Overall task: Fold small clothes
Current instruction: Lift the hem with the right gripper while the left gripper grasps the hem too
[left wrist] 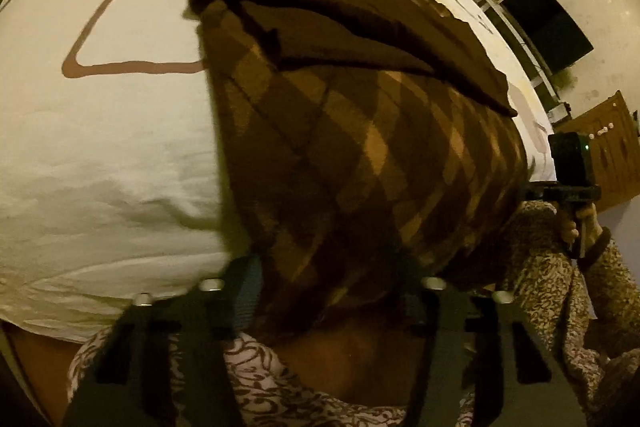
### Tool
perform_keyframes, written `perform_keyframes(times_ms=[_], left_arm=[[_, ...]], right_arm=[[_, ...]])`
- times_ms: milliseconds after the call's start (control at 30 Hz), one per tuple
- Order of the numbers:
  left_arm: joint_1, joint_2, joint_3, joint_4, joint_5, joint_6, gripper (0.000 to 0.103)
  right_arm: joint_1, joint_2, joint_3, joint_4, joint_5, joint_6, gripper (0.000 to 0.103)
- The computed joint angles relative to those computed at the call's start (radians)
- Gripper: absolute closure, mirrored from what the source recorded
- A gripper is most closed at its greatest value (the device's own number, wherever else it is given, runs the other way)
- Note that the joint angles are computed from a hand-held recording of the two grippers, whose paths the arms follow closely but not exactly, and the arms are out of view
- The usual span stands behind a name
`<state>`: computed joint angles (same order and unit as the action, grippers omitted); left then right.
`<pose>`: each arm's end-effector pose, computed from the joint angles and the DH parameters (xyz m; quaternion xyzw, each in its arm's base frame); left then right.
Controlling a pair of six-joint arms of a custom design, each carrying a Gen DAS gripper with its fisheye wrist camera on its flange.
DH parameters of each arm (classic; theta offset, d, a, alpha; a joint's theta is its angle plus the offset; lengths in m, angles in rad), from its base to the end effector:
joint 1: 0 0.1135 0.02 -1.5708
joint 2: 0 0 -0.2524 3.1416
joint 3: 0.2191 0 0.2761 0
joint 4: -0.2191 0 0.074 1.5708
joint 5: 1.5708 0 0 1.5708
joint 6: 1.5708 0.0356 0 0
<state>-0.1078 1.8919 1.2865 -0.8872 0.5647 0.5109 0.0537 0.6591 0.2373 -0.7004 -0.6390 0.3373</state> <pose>0.3594 -0.0581 0.1452 0.3025 0.9108 -0.2653 0.0925 0.1341 0.0285 0.1201 0.0617 0.9262 0.3414 0.1477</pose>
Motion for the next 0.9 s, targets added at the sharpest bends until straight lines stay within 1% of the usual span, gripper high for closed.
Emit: perform_keyframes(times_ms=[33,67,133,233,333,367,433,467,500,533,600,667,700,733,767,833,900], left_arm=[[-0.004,0.028,0.023,-0.030,-0.010,0.004,0.098],[-0.008,0.041,0.032,-0.038,-0.022,0.000,0.098],[-0.012,0.038,0.034,-0.033,-0.023,-0.001,0.098],[0.008,-0.013,0.021,-0.027,0.025,0.025,0.098],[0.060,0.018,0.118,-0.097,0.127,-0.005,0.098],[0.076,0.034,0.162,-0.109,0.164,-0.029,0.098],[0.083,0.059,0.228,-0.097,0.201,-0.086,0.098],[0.080,0.097,0.297,-0.088,0.213,-0.146,0.098],[0.074,0.120,0.334,-0.087,0.218,-0.181,0.098],[0.063,0.180,0.422,-0.094,0.231,-0.238,0.098],[0.031,0.235,0.496,-0.064,0.205,-0.314,0.098],[-0.007,0.324,0.610,-0.067,0.165,-0.372,0.098],[-0.026,0.371,0.666,-0.074,0.136,-0.391,0.098],[-0.036,0.390,0.684,-0.074,0.119,-0.400,0.098],[-0.050,0.446,0.749,-0.097,0.097,-0.419,0.098],[-0.052,0.500,0.803,-0.121,0.101,-0.425,0.098],[-0.046,0.526,0.833,-0.130,0.124,-0.425,0.098]], right_arm=[[0.044,0.033,0.009,0.024,0.031,0.018,0.099],[0.067,0.032,0.011,0.038,0.040,0.034,0.099],[0.085,-0.029,0.005,0.034,0.043,0.067,0.100],[0.078,-0.138,0.017,-0.010,0.041,0.094,0.100],[-0.029,-0.257,0.053,-0.086,-0.035,0.066,0.100],[-0.070,-0.272,0.067,-0.088,-0.063,0.062,0.100],[-0.164,-0.255,0.088,-0.057,-0.136,0.054,0.100],[-0.211,-0.217,0.104,-0.026,-0.166,0.046,0.100],[-0.263,-0.163,0.121,0.015,-0.195,0.036,0.100],[-0.300,-0.118,0.133,0.054,-0.215,0.033,0.100],[-0.333,0.014,0.154,0.191,-0.212,0.068,0.100],[-0.346,0.156,0.175,0.318,-0.192,0.104,0.100],[-0.352,0.234,0.187,0.380,-0.175,0.122,0.100],[-0.356,0.292,0.195,0.421,-0.165,0.136,0.100],[-0.363,0.365,0.204,0.470,-0.158,0.153,0.100],[-0.374,0.477,0.217,0.530,-0.139,0.167,0.100],[-0.377,0.552,0.202,0.609,-0.151,0.198,0.100]])
